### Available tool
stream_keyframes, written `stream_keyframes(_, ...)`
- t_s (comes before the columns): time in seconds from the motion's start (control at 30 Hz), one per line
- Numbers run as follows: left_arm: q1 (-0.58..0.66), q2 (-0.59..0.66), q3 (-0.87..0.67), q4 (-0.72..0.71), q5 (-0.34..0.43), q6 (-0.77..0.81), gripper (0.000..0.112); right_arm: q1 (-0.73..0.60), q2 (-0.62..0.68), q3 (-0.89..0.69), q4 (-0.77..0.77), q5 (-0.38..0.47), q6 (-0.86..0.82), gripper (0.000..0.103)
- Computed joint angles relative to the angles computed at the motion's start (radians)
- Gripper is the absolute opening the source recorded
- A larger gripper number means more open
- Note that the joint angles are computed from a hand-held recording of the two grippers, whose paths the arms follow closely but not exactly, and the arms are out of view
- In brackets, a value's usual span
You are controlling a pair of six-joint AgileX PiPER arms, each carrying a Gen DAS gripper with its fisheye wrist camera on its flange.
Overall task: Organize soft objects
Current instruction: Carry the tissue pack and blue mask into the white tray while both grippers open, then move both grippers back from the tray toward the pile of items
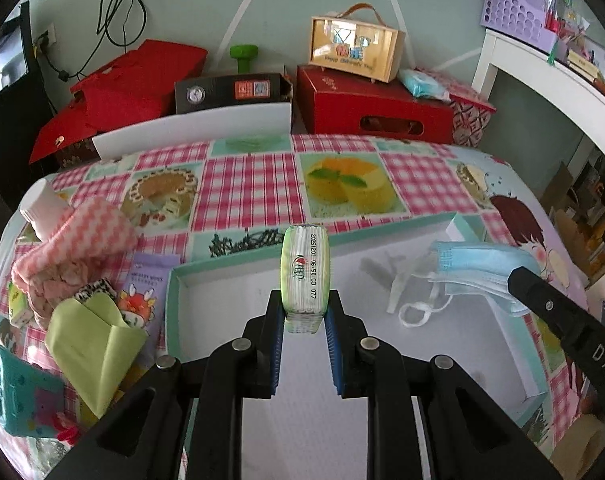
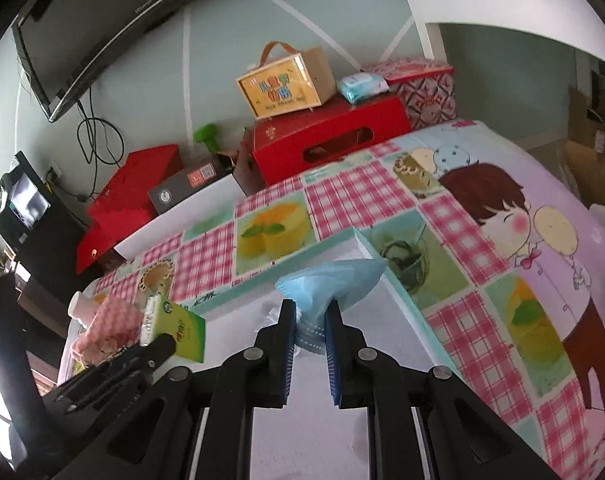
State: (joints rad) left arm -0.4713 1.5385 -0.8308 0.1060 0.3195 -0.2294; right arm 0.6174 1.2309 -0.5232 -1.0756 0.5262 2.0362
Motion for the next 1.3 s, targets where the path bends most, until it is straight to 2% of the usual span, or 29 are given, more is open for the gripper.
stream_keyframes(0.27, -0.011, 0.027, 0.024, -0.069, -0.008, 0.061, 0.022, -0.026, 0.040, -0.023, 0.131, 0.009, -0.133, 0.018)
stream_keyframes(0.37, -0.014, 0.021, 0.022, -0.078, 0.007, 0.068, 0.023, -0.011, 0.050, -0.036, 0.154, 0.052, -0.160, 0.018)
stream_keyframes(0.43, -0.007, 0.010, 0.024, -0.112, 0.016, 0.099, 0.025, 0.003, 0.057, -0.047, 0.161, 0.083, -0.173, 0.018)
stream_keyframes(0.5, -0.005, -0.006, 0.030, -0.113, 0.017, 0.100, 0.036, 0.011, 0.063, -0.056, 0.168, 0.101, -0.184, 0.020)
stream_keyframes(0.6, 0.000, -0.027, 0.034, -0.127, 0.018, 0.110, 0.042, 0.028, 0.072, -0.071, 0.179, 0.145, -0.201, 0.029)
stream_keyframes(0.67, 0.005, -0.032, 0.030, -0.133, 0.027, 0.116, 0.043, 0.041, 0.076, -0.080, 0.181, 0.178, -0.203, 0.050)
stream_keyframes(0.73, 0.009, -0.034, 0.028, -0.126, 0.037, 0.105, 0.045, 0.045, 0.078, -0.084, 0.187, 0.193, -0.210, 0.060)
stream_keyframes(0.83, 0.021, -0.033, 0.027, -0.131, 0.041, 0.106, 0.054, 0.049, 0.091, -0.096, 0.197, 0.212, -0.225, 0.069)
stream_keyframes(0.9, 0.030, -0.033, 0.026, -0.126, 0.043, 0.093, 0.062, 0.053, 0.099, -0.103, 0.204, 0.225, -0.237, 0.071)
stream_keyframes(1.0, 0.041, -0.034, 0.025, -0.126, 0.044, 0.083, 0.066, 0.054, 0.106, -0.110, 0.211, 0.235, -0.247, 0.076)
stream_keyframes(1.23, 0.097, -0.030, 0.016, -0.125, 0.059, 0.038, 0.070, 0.059, 0.099, -0.110, 0.215, 0.256, -0.234, 0.077)
stream_keyframes(1.3, 0.121, -0.031, 0.014, -0.125, 0.061, 0.029, 0.075, 0.060, 0.099, -0.110, 0.214, 0.260, -0.232, 0.078)
